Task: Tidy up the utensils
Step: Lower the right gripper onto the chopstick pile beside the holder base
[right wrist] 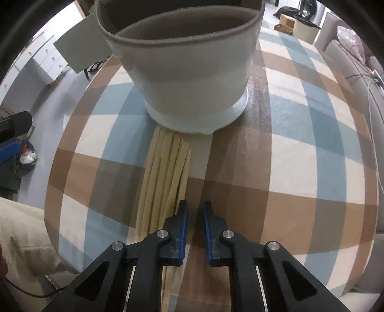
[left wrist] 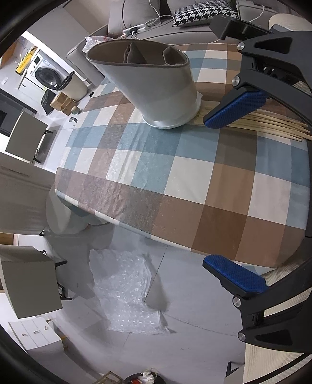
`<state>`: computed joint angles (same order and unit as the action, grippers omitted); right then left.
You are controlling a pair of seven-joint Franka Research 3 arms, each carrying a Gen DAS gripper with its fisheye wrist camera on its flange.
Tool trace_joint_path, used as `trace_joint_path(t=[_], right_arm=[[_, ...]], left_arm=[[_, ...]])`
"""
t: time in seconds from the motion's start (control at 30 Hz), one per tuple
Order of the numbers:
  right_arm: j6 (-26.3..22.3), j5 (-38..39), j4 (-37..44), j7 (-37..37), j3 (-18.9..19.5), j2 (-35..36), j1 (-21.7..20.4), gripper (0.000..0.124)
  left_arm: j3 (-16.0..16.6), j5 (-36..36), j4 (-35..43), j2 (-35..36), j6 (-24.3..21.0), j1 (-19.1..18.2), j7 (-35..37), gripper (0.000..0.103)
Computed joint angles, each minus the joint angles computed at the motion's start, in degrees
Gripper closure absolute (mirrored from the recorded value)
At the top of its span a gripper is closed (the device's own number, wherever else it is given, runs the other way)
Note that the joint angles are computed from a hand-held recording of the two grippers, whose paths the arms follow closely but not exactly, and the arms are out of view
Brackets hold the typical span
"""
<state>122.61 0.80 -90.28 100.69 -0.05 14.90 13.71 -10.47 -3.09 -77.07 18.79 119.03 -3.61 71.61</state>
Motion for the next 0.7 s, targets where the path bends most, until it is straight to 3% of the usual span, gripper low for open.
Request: trace_joint_path(t=[0.17,0.43,0.7], right_arm=[[-0.53,0.98,0.53,-1.38,0.41,0.30,0.03,0.109],[-3.67,-6.48,1.86,0.28,-0.14,1.32,2.65,0.109],[-5.31,-5.51,9.03,0.26,-0.55,6.73,2.76,0.106]], left_arm=[[-0.06,-0.85,0.17,0.07,-0.44,0.43,0.18,0.001],[0.09,-0.95,-0.71,-0.42,-0.18,0.65,0.52,0.001],[0.29,-0.95,-0.10,-0.19,-1.58,0.89,-0.08,0.001]])
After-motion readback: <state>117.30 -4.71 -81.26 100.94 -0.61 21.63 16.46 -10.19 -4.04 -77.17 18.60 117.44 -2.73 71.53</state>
